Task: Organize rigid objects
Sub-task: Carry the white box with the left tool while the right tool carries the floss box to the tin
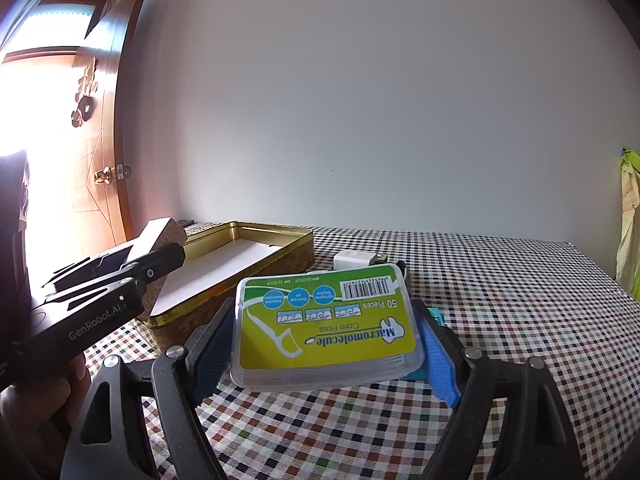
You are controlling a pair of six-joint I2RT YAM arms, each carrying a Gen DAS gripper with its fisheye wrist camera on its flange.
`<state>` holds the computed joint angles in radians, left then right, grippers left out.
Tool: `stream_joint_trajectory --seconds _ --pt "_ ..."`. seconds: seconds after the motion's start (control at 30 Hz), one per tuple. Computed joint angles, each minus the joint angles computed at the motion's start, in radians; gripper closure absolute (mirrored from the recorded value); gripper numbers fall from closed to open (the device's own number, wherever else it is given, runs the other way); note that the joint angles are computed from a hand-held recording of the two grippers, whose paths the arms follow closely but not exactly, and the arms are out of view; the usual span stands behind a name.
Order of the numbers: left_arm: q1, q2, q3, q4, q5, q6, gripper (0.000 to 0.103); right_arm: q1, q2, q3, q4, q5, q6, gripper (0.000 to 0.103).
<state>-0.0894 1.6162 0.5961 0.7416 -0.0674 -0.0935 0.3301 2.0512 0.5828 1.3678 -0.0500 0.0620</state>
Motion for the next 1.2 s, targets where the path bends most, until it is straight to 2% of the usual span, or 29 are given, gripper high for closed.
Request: stream_joint_trajectory --seconds 0.73,1.2 --pt "0.090 -0.006 0.003 -0.029 0.051 -0.008 0.062 0.060 -0.011 0.091 -0.153 -0.017 -0.023 0.019" --pt "0.139 -0.012 -0.003 -0.032 0.087 -0.010 0.062 0.104 -0.013 0.128 -0.209 -0.023 -0.040 0.019"
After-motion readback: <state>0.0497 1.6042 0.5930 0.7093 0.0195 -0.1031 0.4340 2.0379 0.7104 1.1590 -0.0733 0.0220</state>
